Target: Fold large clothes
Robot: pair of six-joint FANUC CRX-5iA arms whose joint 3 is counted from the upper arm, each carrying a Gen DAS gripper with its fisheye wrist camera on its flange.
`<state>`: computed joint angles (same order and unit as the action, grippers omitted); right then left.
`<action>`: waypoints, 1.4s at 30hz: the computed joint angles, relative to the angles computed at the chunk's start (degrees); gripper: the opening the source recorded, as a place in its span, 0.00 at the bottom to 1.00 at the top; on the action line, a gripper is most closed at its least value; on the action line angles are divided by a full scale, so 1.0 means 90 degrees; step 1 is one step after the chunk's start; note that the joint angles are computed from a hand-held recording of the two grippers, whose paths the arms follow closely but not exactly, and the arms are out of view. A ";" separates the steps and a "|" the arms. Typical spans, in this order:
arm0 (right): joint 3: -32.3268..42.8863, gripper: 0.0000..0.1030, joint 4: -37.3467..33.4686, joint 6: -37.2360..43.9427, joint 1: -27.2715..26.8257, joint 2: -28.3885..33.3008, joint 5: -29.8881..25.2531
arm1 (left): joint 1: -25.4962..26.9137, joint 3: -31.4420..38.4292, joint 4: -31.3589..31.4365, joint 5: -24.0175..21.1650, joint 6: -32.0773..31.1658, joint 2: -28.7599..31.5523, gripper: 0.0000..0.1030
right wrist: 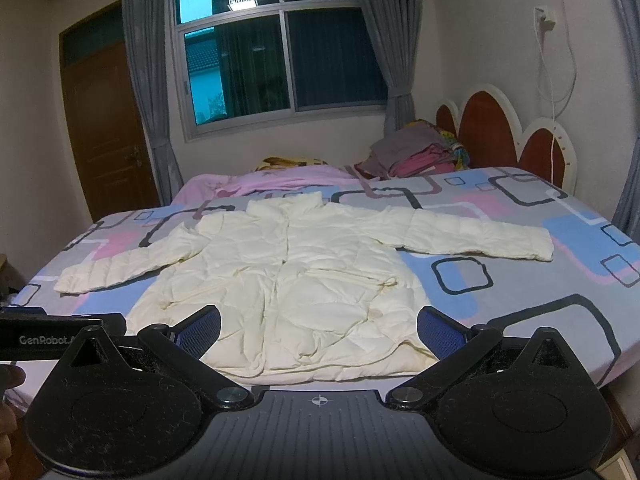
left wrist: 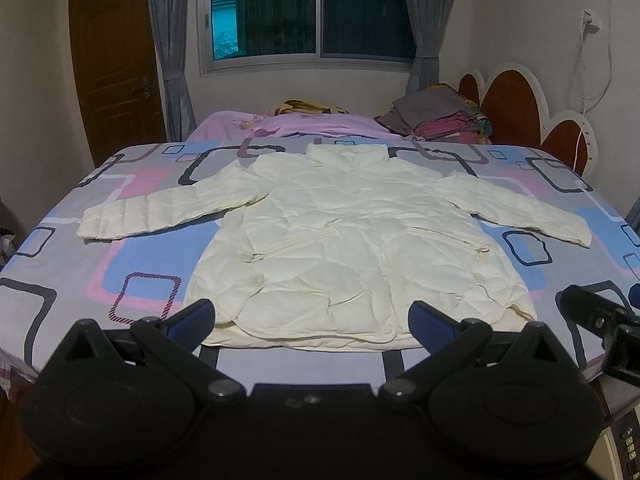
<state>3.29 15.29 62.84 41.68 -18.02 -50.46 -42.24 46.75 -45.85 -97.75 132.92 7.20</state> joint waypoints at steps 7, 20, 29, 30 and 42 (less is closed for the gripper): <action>0.0044 1.00 0.0010 -0.0030 -0.0005 0.0071 -0.0006 | 0.0050 -0.0035 0.0046 0.0013 -0.0038 -0.0038 1.00; 0.0097 1.00 0.0079 -0.0042 0.0070 0.0201 -0.0120 | 0.0149 -0.0148 0.0185 0.0024 -0.0053 -0.0092 1.00; 0.0106 1.00 0.0091 -0.0052 0.0078 0.0206 -0.0122 | 0.0186 -0.0195 0.0231 0.0052 -0.0055 -0.0128 1.00; 0.0110 1.00 0.0101 -0.0062 0.0090 0.0211 -0.0129 | 0.0186 -0.0191 0.0231 0.0048 -0.0056 -0.0124 1.00; 0.0133 1.00 0.0170 -0.0123 0.0213 0.0289 -0.0113 | 0.0330 -0.0364 0.0331 0.0079 -0.0003 -0.0259 1.00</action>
